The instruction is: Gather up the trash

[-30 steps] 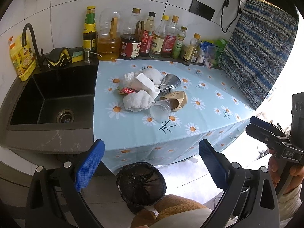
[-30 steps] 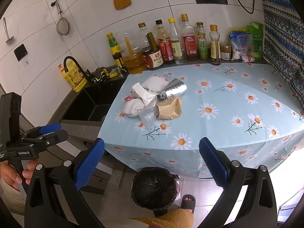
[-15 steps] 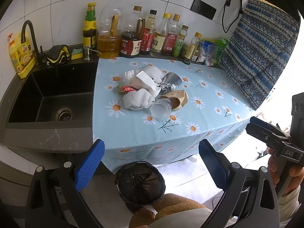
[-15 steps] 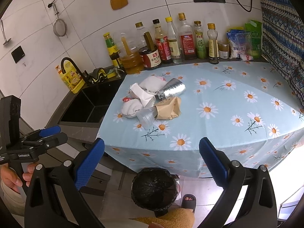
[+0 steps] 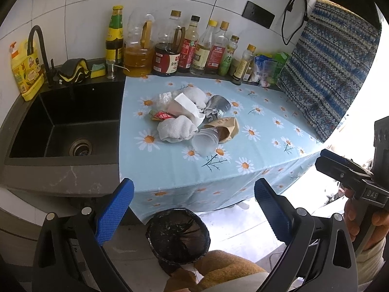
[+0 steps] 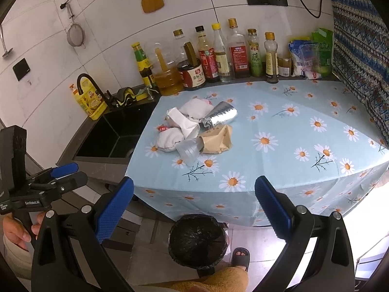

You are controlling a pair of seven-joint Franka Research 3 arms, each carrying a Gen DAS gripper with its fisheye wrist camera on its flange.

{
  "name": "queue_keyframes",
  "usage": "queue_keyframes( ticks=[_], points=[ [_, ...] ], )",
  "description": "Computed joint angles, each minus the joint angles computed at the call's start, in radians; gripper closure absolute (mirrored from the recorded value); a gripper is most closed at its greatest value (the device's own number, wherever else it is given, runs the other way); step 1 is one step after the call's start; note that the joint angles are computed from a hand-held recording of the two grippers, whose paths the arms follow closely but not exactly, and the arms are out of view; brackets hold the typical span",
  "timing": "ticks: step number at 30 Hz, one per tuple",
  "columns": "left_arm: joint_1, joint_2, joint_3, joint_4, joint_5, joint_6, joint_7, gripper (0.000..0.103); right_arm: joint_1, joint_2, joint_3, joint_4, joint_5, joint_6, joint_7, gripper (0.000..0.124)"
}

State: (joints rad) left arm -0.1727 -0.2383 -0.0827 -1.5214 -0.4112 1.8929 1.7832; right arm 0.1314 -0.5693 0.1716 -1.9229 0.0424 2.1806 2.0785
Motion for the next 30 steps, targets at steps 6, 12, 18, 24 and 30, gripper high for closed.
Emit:
queue_keyframes(
  ticks=[6, 12, 18, 24, 30],
  points=[
    [0.003, -0.009, 0.008, 0.0, -0.003, 0.003, 0.01, 0.007, 0.012, -0.009, -0.007, -0.009, 0.03, 0.009, 0.002, 0.025],
    [0.002, -0.002, 0.004, 0.006, -0.003, 0.012, 0.009, 0.007, 0.004, -0.012, -0.004, -0.009, 0.023, 0.014, 0.005, 0.025],
    [-0.002, 0.025, -0.01, 0.028, -0.002, 0.006, -0.006, 0.007, 0.007, -0.02, -0.027, -0.02, 0.042, 0.048, -0.016, 0.025],
    [-0.001, 0.069, -0.036, 0.061, 0.035, -0.004, -0.058, 0.007, 0.017, 0.015, -0.078, -0.024, 0.101, 0.048, -0.08, 0.025],
    [-0.002, 0.126, -0.074, 0.11, 0.127, -0.01, -0.171, 0.007, 0.015, 0.109, -0.128, 0.011, 0.138, 0.022, -0.205, 0.025]
  ],
)
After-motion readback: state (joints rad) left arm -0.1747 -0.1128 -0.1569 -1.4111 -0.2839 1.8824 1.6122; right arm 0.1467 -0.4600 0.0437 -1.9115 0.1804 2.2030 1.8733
